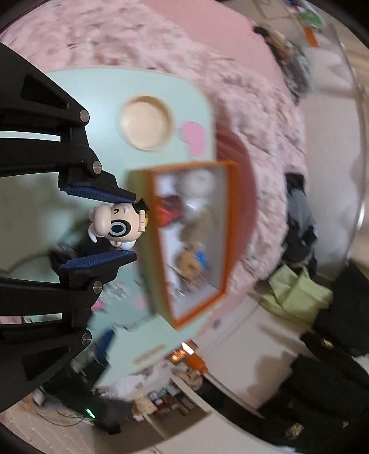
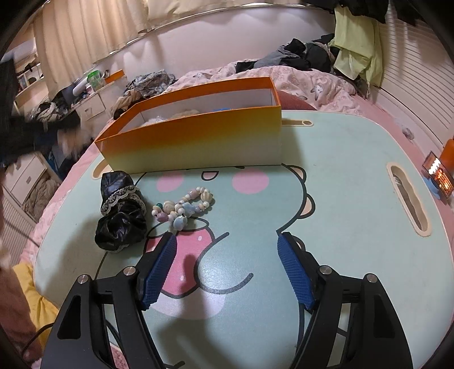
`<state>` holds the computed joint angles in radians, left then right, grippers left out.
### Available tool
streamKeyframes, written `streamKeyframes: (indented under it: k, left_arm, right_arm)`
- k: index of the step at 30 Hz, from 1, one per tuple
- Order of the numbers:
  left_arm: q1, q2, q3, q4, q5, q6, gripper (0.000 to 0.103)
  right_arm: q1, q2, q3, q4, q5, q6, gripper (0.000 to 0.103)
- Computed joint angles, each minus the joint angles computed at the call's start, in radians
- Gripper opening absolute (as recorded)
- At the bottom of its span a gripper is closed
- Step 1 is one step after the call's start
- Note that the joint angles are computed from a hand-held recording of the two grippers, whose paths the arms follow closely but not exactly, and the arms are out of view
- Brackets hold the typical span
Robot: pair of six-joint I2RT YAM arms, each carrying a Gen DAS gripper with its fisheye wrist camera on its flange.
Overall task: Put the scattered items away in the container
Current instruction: 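Grasp the Mickey figure keychain from the box with the left tool and set it down, then grasp the beige fluffy pompom in the box with the right tool and lift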
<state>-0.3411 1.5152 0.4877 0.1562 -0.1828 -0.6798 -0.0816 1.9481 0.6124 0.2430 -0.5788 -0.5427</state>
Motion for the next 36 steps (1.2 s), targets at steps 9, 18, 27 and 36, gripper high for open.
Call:
streamKeyframes:
  k: [9,18,27,36]
  left_arm:
    - [-0.079,0.239,-0.056,0.282,-0.057,-0.063,0.032]
    - [-0.164,0.215,-0.113,0.399,-0.207,-0.093,0.073]
    - [-0.298,0.185,-0.118,0.206,-0.35,-0.186,0.081]
    - [-0.388,0.311,-0.038,0.142,-0.45,-0.27,0.081]
  right_arm:
    - [-0.007,-0.004,-0.008,0.007,-0.003,-0.005,0.075]
    - [-0.008,-0.005,-0.015,0.015,-0.011,-0.006,0.077]
    - [-0.045,-0.013,0.026,-0.064,-0.067,0.004,0.077]
    - [0.155,-0.147,0.285,-0.323,-0.012,0.08,0.074]
